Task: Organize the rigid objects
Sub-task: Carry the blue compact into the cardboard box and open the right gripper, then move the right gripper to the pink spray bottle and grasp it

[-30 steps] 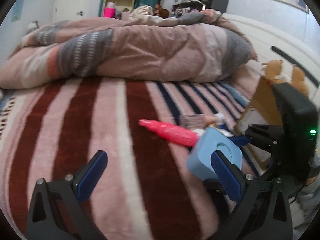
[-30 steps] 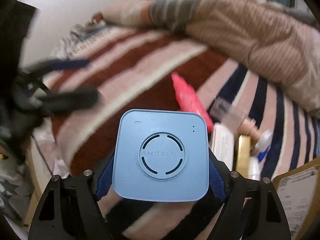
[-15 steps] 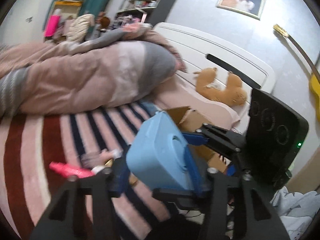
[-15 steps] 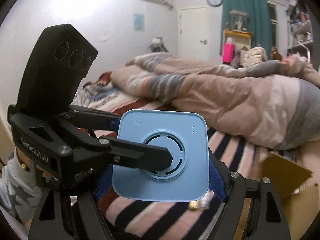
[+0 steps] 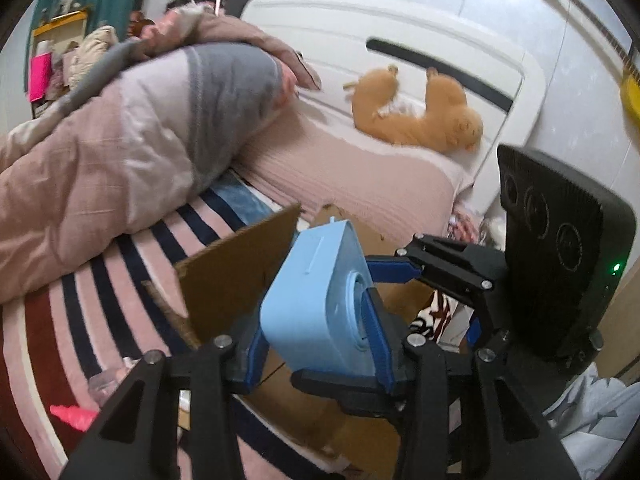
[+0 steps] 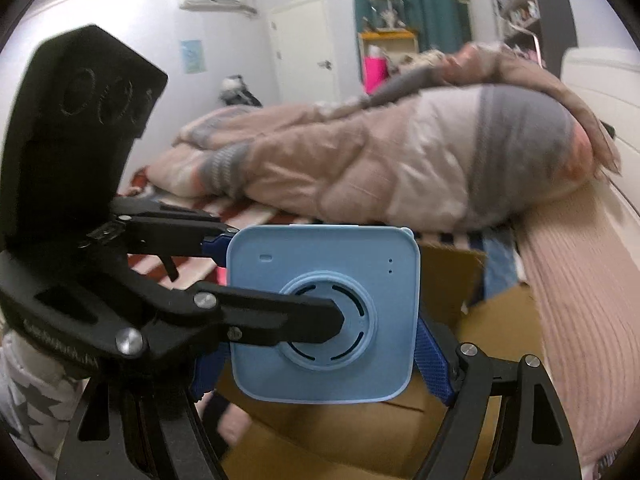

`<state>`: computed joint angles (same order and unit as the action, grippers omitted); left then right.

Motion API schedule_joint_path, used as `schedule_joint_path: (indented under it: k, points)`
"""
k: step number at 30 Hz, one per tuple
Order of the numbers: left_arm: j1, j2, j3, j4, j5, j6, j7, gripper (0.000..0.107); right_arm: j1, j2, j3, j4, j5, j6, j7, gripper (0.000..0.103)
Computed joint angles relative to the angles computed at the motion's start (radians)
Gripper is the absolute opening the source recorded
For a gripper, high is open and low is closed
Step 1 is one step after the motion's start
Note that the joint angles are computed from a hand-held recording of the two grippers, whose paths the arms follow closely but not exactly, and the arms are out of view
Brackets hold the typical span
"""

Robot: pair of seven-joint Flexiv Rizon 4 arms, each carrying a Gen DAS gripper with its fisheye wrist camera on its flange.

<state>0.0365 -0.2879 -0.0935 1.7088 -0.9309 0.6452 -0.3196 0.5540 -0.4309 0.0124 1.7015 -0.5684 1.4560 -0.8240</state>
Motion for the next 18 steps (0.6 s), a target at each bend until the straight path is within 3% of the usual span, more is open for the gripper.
schedule_joint_path:
  k: [3,6,7,12,13,15,18]
  points:
    - [-0.024,-0.003,-0.001,0.007,0.030,0.060,-0.013,0.045,-0.027,0.012,0.023,0.015,0.027,-0.039,-0.013,0.078]
    - [-0.033,0.010,-0.010,0.035,-0.004,0.146,0.016,0.072,-0.013,0.022,0.002,0.028,0.005,-0.079,0.014,0.079]
    - [-0.029,0.015,-0.012,0.043,-0.027,0.159,0.034,0.077,-0.007,0.026,-0.005,0.031,-0.009,-0.092,0.029,0.080]
    - [-0.006,0.048,0.006,0.074,-0.124,0.225,0.103,0.082,0.028,0.042,-0.053,0.049,-0.123,-0.067,0.115,0.085]
    - [-0.001,0.056,0.012,0.082,-0.144,0.244,0.118,0.083,0.037,0.042,-0.062,0.045,-0.153,-0.061,0.133,0.087]
    - [0.012,0.068,0.026,0.093,-0.182,0.286,0.140,0.083,0.062,0.035,-0.084,0.027,-0.224,-0.045,0.176,0.102]
    - [0.034,0.074,0.046,0.099,-0.232,0.358,0.170,0.085,0.097,0.007,-0.111,-0.024,-0.321,-0.012,0.241,0.103]
